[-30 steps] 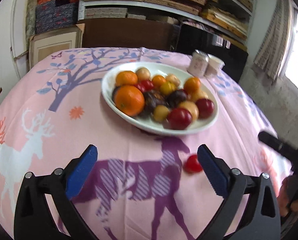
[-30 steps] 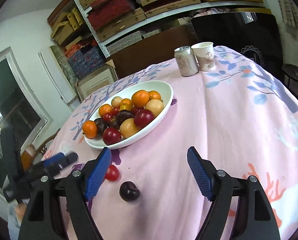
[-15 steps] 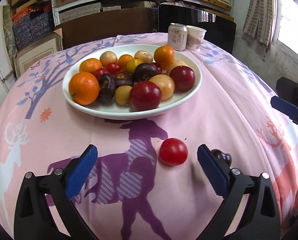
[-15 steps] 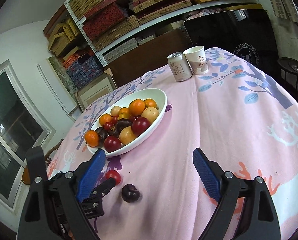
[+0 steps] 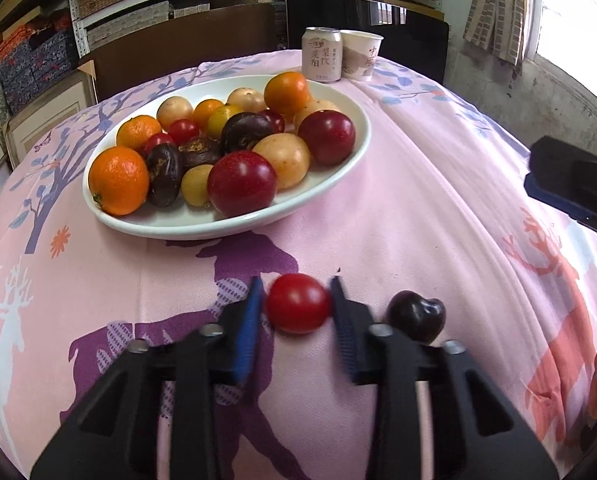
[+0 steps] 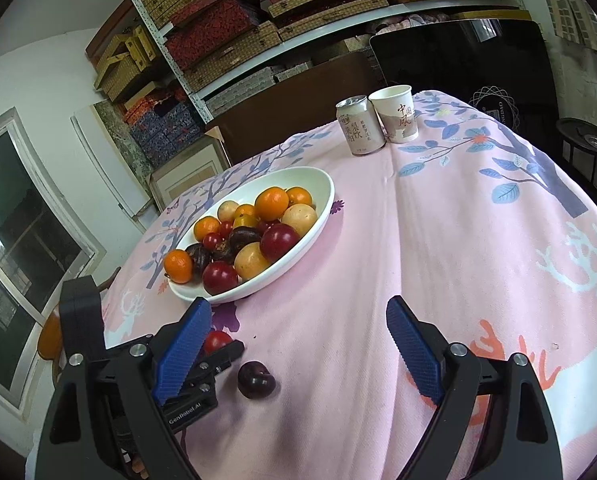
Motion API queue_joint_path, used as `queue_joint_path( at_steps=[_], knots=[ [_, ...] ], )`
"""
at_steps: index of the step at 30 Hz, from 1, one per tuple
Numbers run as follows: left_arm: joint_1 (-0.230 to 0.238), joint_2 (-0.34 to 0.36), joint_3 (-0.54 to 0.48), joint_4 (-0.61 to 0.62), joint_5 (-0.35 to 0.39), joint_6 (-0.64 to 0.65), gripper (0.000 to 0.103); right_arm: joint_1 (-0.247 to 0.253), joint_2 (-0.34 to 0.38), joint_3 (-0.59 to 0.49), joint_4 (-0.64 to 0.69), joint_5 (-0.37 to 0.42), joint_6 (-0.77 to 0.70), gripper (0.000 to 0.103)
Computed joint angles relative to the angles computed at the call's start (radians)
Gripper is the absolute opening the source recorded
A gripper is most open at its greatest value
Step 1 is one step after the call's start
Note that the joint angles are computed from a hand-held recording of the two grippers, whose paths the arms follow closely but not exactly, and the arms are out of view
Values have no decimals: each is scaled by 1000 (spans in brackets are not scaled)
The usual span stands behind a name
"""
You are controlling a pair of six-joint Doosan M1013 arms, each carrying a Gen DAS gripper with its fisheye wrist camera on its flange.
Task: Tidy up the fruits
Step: 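Grasp the dark purple cherry-shaped fruit with the right gripper while the left holds the red fruit, then carry both fruits over the white plate and open both grippers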
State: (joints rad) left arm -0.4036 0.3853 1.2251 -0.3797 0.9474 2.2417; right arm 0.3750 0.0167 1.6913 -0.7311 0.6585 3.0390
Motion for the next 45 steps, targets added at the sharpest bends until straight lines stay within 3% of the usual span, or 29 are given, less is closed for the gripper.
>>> queue_joint_path(
  at_steps=[6, 10, 16, 20, 22, 25, 31, 45],
  knots=[
    [15, -47, 60, 40, -149, -17, 30, -4, 19, -19, 90, 17, -113, 90],
    [42, -48, 50, 35, -174, -70, 30, 4, 49, -49, 173, 46, -261, 90],
    [60, -39, 30, 12, -155, -85, 30, 47, 115, -117, 187, 161, -452, 89],
    [61, -40, 31, 1, -150, -72, 30, 55, 127, -128, 195, 175, -488, 78],
    [61, -38, 30, -2, -146, -71, 30, 50, 128, -129, 217, 175, -498, 62],
    [60, -37, 29, -1, -140, -71, 30, 37, 130, -129, 261, 173, -521, 47],
    [58, -38, 31, 2, -138, -67, 30, 30, 132, -131, 299, 164, -558, 32],
    [58, -36, 29, 0, -137, -67, 30, 30, 106, -106, 262, 114, -504, 31]
  ],
)
